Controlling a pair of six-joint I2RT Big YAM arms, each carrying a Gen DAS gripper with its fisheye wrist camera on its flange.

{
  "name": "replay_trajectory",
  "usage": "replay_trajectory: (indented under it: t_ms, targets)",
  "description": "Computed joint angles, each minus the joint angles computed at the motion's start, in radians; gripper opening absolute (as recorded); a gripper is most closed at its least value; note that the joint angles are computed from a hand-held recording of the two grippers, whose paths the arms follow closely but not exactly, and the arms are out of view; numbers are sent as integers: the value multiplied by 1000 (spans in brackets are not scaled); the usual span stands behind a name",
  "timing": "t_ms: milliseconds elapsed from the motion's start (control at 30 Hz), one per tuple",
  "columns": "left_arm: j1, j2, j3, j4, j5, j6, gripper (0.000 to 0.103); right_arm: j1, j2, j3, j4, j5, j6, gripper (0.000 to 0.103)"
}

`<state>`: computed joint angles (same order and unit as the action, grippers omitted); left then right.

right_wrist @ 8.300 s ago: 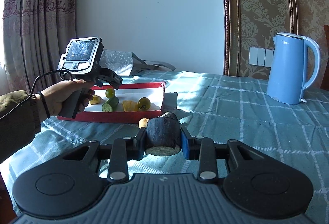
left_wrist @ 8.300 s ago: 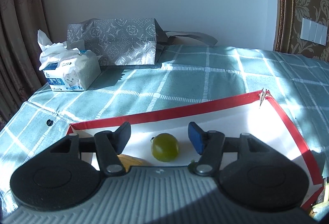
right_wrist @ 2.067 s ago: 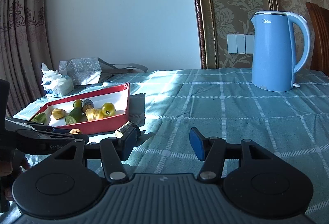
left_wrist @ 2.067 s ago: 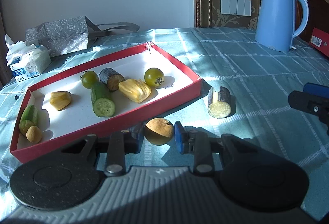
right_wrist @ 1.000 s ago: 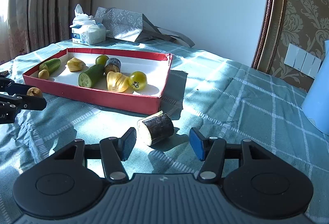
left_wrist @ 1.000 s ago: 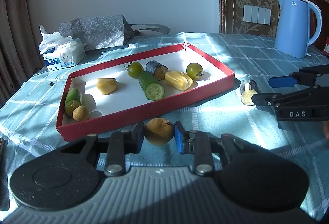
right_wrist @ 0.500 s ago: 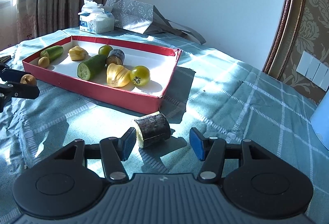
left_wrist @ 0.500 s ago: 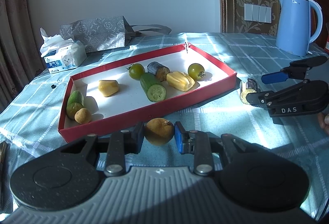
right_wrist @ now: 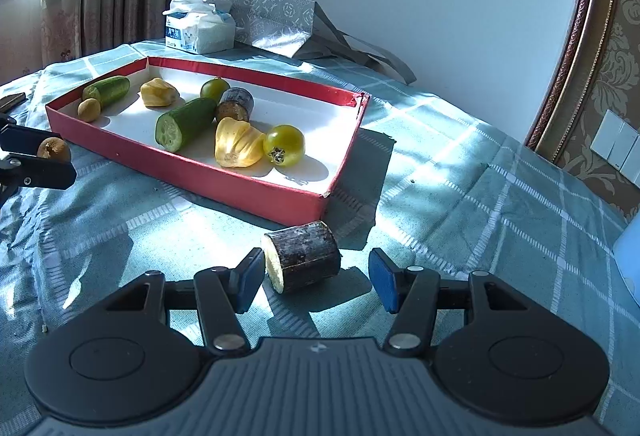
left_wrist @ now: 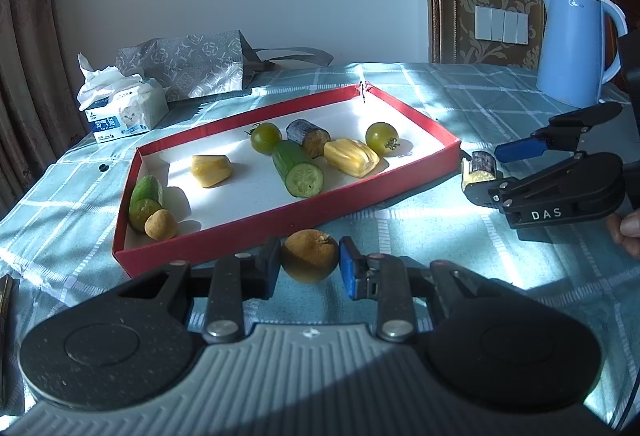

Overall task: Organize fruits
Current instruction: 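Hold the brown fruit in the left tool while the right tool grasps another dark eggplant chunk, then lower the brown fruit into the tray and open the left tool while the right tool carries the eggplant chunk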

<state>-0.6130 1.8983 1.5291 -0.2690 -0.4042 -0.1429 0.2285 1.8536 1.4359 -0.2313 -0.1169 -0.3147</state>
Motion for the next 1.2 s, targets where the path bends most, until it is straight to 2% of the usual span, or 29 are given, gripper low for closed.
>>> replay_trajectory:
  t_ms: [100, 167, 233, 433, 567, 1200]
  targets:
    - [-2, -2, -3, 3, 0, 0, 29, 2, 14, 24, -33, -6, -13, 55]
    - [-1, -2, -3, 4, 0, 0, 29, 2, 17, 29, -38, -18, -24, 45]
    - [-1, -3, -5, 5, 1, 1, 28, 4, 19, 36, -47, -22, -26, 40]
    - [1, -11, -15, 10, 1, -3, 29, 10, 15, 24, -29, 6, -32, 37]
    - [4, -17, -20, 10, 1, -5, 29, 8, -2, -5, 1, 9, -3, 37]
    - [8, -41, -26, 38, -2, 5, 29, 48, -209, -255, 144, 28, 91, 37]
